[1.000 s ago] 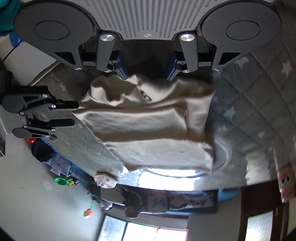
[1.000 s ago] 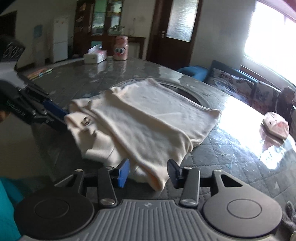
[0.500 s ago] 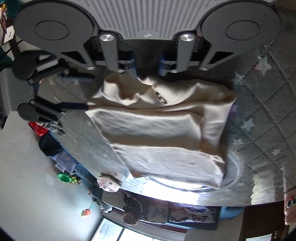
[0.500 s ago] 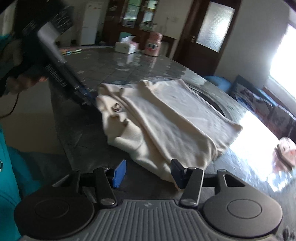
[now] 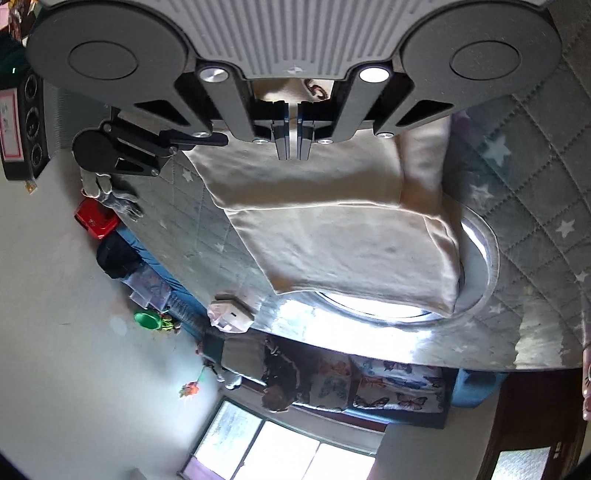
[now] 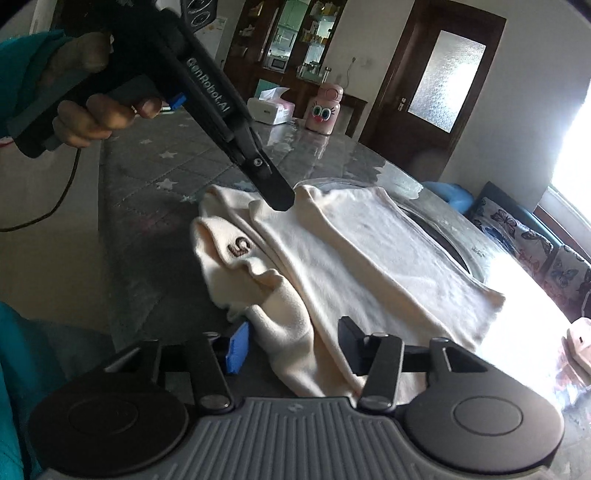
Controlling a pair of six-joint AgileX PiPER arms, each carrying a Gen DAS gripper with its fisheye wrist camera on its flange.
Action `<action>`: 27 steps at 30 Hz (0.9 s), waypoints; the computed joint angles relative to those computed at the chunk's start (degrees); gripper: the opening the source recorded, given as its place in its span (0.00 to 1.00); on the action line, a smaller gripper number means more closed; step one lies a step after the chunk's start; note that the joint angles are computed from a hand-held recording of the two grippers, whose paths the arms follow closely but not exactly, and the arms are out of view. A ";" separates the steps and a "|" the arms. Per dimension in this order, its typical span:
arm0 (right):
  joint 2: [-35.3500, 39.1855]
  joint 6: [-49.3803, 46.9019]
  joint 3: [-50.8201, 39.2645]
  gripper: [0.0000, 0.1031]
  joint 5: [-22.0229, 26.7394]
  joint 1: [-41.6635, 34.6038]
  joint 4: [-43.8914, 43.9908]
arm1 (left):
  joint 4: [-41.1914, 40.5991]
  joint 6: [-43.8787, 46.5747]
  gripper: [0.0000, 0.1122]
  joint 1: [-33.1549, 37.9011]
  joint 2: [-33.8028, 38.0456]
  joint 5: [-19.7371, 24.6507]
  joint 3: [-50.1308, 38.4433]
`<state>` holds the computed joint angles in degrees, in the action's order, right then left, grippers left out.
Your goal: Fold clothes
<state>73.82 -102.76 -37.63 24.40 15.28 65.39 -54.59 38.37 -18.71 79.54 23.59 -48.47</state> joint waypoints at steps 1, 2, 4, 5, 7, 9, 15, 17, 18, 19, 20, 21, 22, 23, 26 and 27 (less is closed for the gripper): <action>-0.12 0.43 -0.13 0.40 0.71 -0.29 -0.22 | -2.38 3.62 0.05 1.00 -0.65 1.20 0.83; -0.21 1.16 -0.46 0.33 1.86 -0.95 -0.82 | -3.12 5.45 0.07 1.49 -1.55 1.86 1.82; -0.14 2.18 -1.22 0.25 3.83 -2.21 -1.41 | 0.04 4.01 0.14 0.89 -3.30 1.29 3.76; 0.00 2.54 -1.66 0.20 4.66 -2.81 -1.48 | 1.93 2.91 0.18 0.50 -4.19 1.00 4.69; 0.65 4.93 -2.94 0.08 6.44 -3.87 -2.34 | 2.13 3.96 0.20 0.36 -5.62 1.56 6.69; 1.50 7.88 -4.36 0.06 7.71 -4.59 -3.26 | 1.86 5.79 0.28 -0.21 -7.01 1.96 8.64; 2.97 12.17 -7.22 0.05 10.06 -6.47 -3.59 | 3.70 5.14 0.42 -4.82 -6.35 0.49 10.38; 3.19 12.14 -7.39 0.05 10.28 -6.81 -3.31 | -0.75 8.33 0.41 -4.51 -4.12 0.29 9.67; 3.28 12.45 -7.53 0.05 10.92 -7.19 -3.51 | -2.92 9.88 0.41 -4.36 -3.00 0.25 9.28; 3.19 12.27 -7.35 0.05 10.71 -7.14 -3.20 | -5.35 11.94 0.40 -4.30 -2.22 0.03 8.93; 3.03 12.06 -7.14 0.05 10.79 -7.18 -3.24 | -7.82 14.06 0.38 -4.24 -1.46 -0.17 8.57; 2.86 11.80 -6.89 0.06 10.88 -7.24 -3.25 | -8.70 14.78 0.38 -4.39 -1.06 -0.71 8.11; 2.73 11.08 -6.55 0.07 10.58 -7.12 -2.76 | -9.55 15.46 0.38 -4.55 -0.69 -1.26 7.63; 2.51 10.33 -6.25 0.11 11.11 -7.53 -2.43 | -10.43 16.18 0.38 -4.70 -0.30 -1.80 7.16; 1.48 7.29 -4.85 0.35 11.74 -8.35 -1.15 | -12.39 17.51 0.38 -4.20 0.45 -2.41 5.56; 0.91 5.74 -4.06 0.38 11.30 -8.33 -0.49 | -13.34 18.41 0.38 -3.97 0.69 -2.50 5.13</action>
